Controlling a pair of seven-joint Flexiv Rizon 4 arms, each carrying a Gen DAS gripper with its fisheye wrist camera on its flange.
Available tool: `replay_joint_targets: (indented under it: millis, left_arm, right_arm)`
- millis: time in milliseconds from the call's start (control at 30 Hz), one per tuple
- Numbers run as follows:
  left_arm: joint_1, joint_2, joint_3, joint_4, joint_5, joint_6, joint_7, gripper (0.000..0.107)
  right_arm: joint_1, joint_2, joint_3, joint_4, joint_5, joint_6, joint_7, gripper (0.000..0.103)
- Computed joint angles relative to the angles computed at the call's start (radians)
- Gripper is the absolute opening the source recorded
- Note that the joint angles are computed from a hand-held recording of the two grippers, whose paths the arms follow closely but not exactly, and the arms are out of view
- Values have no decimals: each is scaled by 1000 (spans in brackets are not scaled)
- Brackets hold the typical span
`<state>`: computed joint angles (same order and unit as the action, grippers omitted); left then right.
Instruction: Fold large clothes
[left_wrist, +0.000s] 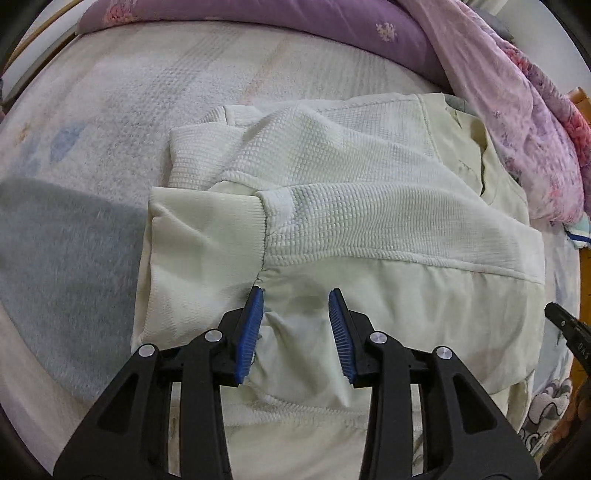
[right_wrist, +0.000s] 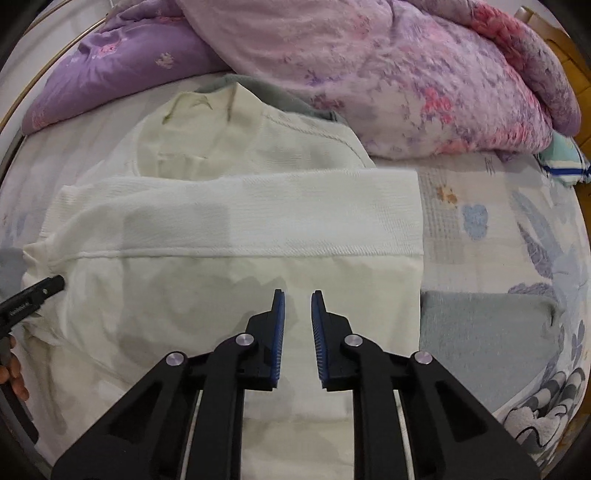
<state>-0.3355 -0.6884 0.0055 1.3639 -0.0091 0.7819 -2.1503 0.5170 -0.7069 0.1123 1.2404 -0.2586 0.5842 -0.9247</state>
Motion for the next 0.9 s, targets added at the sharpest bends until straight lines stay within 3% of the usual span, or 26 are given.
replay_joint_targets:
  millis: [267, 600, 900]
  left_arm:
    - [-26, -18, 17, -40, 46, -35, -15, 44]
    - [-25, -21, 13, -44, 65, -34, 2, 44]
    - [-13, -14, 5, -28, 43, -21, 22, 46]
  right_arm:
    - [-24, -21, 12, 32, 37, 3, 0, 14]
    - [-62, -32, 26, 81, 90, 47, 2, 12]
    - [-61, -57, 26, 23, 103, -8, -2, 15]
